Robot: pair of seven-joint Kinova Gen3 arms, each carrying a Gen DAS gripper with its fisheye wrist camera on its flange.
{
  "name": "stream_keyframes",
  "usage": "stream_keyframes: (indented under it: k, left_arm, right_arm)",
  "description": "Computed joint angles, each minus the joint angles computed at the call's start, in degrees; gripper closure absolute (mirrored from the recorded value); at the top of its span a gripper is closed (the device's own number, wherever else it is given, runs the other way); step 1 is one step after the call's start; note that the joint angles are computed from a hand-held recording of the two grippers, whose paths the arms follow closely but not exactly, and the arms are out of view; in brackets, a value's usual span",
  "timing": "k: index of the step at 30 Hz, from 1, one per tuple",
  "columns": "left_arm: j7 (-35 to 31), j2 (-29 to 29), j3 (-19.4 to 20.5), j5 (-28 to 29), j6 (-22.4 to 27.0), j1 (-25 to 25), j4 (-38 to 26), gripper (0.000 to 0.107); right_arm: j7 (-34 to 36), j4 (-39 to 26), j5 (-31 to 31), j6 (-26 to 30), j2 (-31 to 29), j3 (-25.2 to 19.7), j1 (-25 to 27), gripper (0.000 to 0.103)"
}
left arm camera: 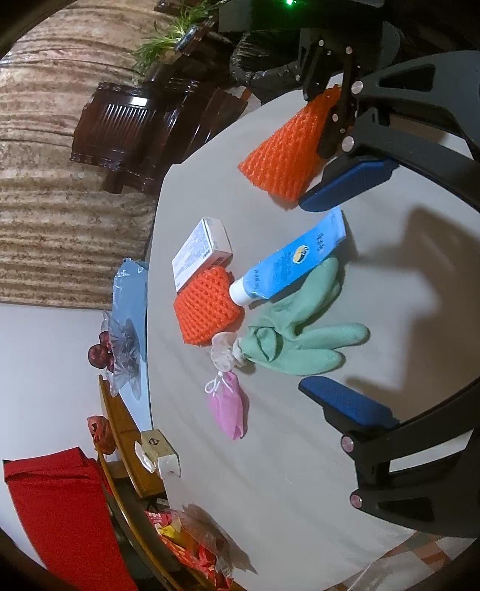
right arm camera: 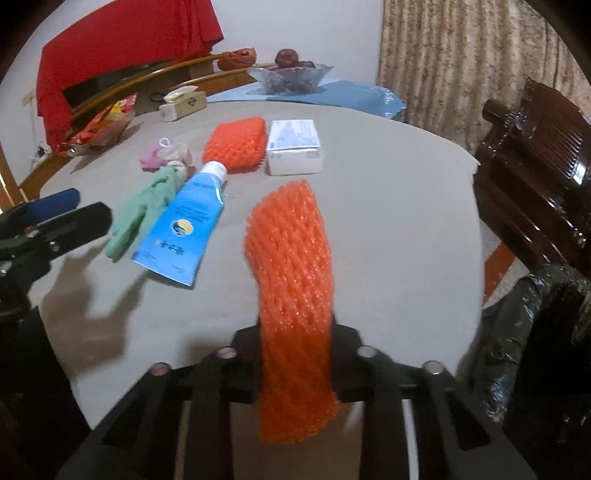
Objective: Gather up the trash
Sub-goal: 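Grasp the orange foam net on the table with the right tool, then grasp the blue tube with the left tool while the right tool holds the orange net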
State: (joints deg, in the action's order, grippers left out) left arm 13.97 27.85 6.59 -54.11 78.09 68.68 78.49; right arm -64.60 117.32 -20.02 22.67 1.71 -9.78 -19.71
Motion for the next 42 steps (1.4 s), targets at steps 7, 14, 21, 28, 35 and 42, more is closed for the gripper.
stream_keyframes:
  k: [7, 14, 21, 28, 35, 42]
  left_arm:
    - [-1.3, 0.0, -0.5, -1.2, -3.2, -1.7, -0.2, 0.024]
    - [-5.1, 1.9, -2.0, -0.4, -8.1, -5.0, -2.5, 0.040]
    - [-8.1, 3.8, -4.2, 3.2, -10.0, -7.9, -5.0, 0.044]
    - [-11.9, 4.4, -4.6, 9.8, -12.7, -11.5, -5.3, 0.057]
    - [-17.1, 5.9, -5.0, 13.3, -14.1, -12.9, -7.3, 0.055]
    - [-14.7, 5.1, -7.1, 13.3, -16.2, -11.4, -5.9, 0.071]
  right_arm:
    - [1.2, -2.2, -2.1, -0.9, 0.2, 0.2, 0.4, 0.080]
    - [-1.5, -4.6, -0.3, -2.1, 2.0, 0.3, 1.3, 0.080]
    - [0.2, -5.8, -1.7, -2.4, 3.3, -0.7, 2.8, 0.079]
    - [2.5, -6.4, -4.1, -2.4, 4.3, -1.6, 4.3, 0.079]
    - [3.5, -6.3, -5.3, -2.3, 4.6, -2.0, 4.9, 0.079]
    - [3.9, -6.1, -6.2, -2.2, 4.1, -1.9, 5.3, 0.079]
